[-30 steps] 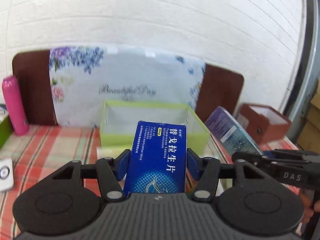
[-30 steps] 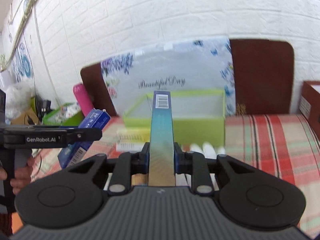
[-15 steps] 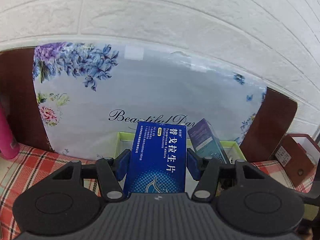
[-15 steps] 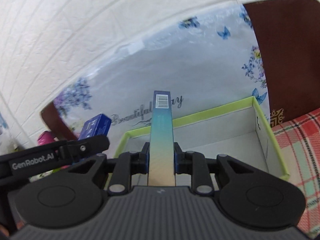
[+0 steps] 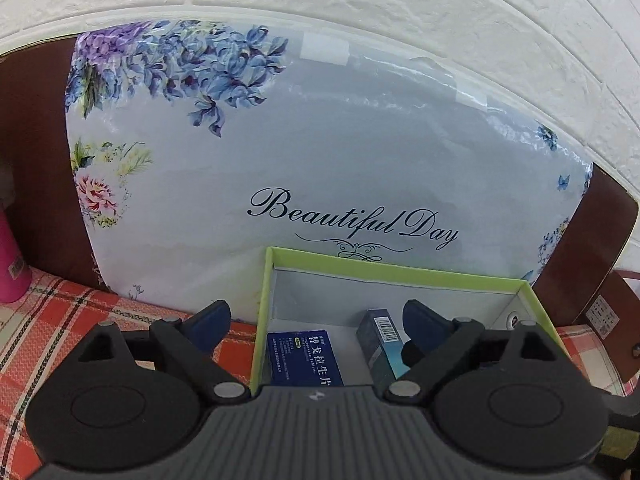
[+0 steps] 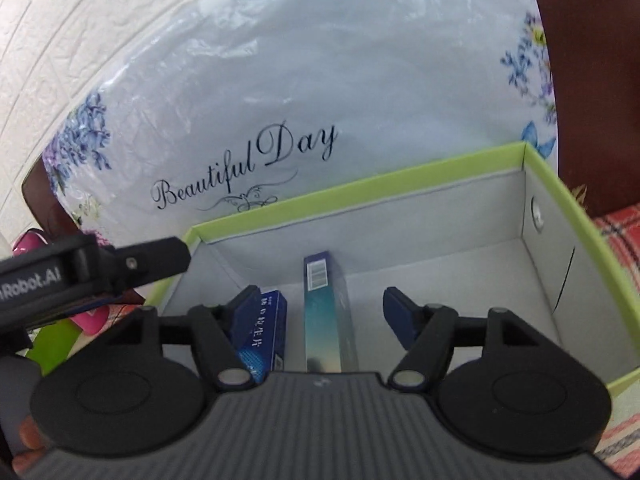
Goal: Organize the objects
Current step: 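Carry both boxes into the lime-green box and open both tools, then return both tools to the pile and approach the blue container and clear cup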
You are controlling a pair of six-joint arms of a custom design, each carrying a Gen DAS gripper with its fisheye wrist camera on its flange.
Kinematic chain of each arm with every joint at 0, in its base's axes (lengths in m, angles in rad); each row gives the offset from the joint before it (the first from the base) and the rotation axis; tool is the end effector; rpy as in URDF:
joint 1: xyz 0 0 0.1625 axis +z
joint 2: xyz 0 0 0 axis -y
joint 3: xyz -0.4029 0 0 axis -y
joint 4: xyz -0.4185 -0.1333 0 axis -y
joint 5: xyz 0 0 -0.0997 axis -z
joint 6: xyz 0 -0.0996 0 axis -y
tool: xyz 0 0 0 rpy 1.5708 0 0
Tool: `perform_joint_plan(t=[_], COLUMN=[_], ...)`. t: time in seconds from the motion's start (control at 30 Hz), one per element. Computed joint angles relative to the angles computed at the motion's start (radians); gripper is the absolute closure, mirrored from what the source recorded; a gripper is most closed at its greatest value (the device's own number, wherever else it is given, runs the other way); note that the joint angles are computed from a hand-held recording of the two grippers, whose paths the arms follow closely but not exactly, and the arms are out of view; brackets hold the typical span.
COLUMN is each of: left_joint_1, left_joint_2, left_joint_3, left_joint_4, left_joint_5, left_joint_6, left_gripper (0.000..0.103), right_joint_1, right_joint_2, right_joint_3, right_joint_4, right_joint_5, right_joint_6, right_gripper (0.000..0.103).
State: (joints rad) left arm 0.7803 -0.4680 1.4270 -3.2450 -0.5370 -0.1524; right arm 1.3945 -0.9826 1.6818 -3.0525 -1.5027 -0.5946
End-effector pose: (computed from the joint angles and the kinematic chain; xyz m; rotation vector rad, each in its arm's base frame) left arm -0.3496 -0.6541 0.0286 0.2452 2.2253 -1.2944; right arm 0.0178 -0.6986 0.2282 0.5997 -2.6419 1.0702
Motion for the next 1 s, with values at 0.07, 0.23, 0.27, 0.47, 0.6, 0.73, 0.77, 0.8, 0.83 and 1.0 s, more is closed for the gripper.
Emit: perform_joint_plan(t=[0.07, 0.23, 0.27, 0.47, 0.6, 0.73, 0.77, 0.8, 0.83, 1.0], left_joint_1=[-0.013, -0.076, -0.093, -0.198, -0.270, -0.316, -0.325, -0.331, -0.334, -0.339], left_joint_2=[-0.012, -0.062, -0.074, -0.146, -0.175, -0.189, -0.192, -0.193, -0.195, -0.185], left_joint_3=[0.018, 0.092, 0.115, 0.253, 0.357, 0.429, 0.445, 0.457, 0.466, 0.486], left_joint_4=[-0.004, 0.013, 0.004, 0.091, 0.098, 0.158, 0.184, 0.210, 0.235, 0.313], left_joint_5=[0.016, 0.074, 0.081, 0.152, 0.170, 0.153, 0.142, 0.128, 0.110, 0.033], left_joint_6=[-0.019, -0.073, -0.085, -0.303, -0.417, -0.555, -0.596, -0.635, -0.667, -0.773], left_gripper=[0.007, 0.007, 0.007, 0.007, 0.007, 0.007, 0.007, 0.007, 0.007, 0.007], right_joint_1=[-0.002, -0.007, -0.012, -0.041, -0.086, -0.161, -0.180, -0.196, -0.219, -0.318], right_joint_2=[-0.024, -0.110, -0.135, -0.290, -0.405, -0.546, -0.576, -0.601, -0.635, -0.756], right_joint_3=[0.020, 0.097, 0.119, 0.253, 0.349, 0.457, 0.480, 0.498, 0.521, 0.614], right_joint_4=[-0.024, -0.082, -0.092, -0.137, -0.149, -0.133, -0.127, -0.119, -0.107, -0.064], right_joint_5=[0.022, 0.061, 0.073, 0.120, 0.162, 0.238, 0.254, 0.266, 0.282, 0.351], right_joint_6=[0.003, 0.021, 0.029, 0.041, 0.004, -0.028, -0.042, -0.057, -0.082, -0.179], right_gripper=[0.024, 0.008, 0.000, 0.000, 0.000, 0.000, 0.000, 0.000, 0.000, 0.000])
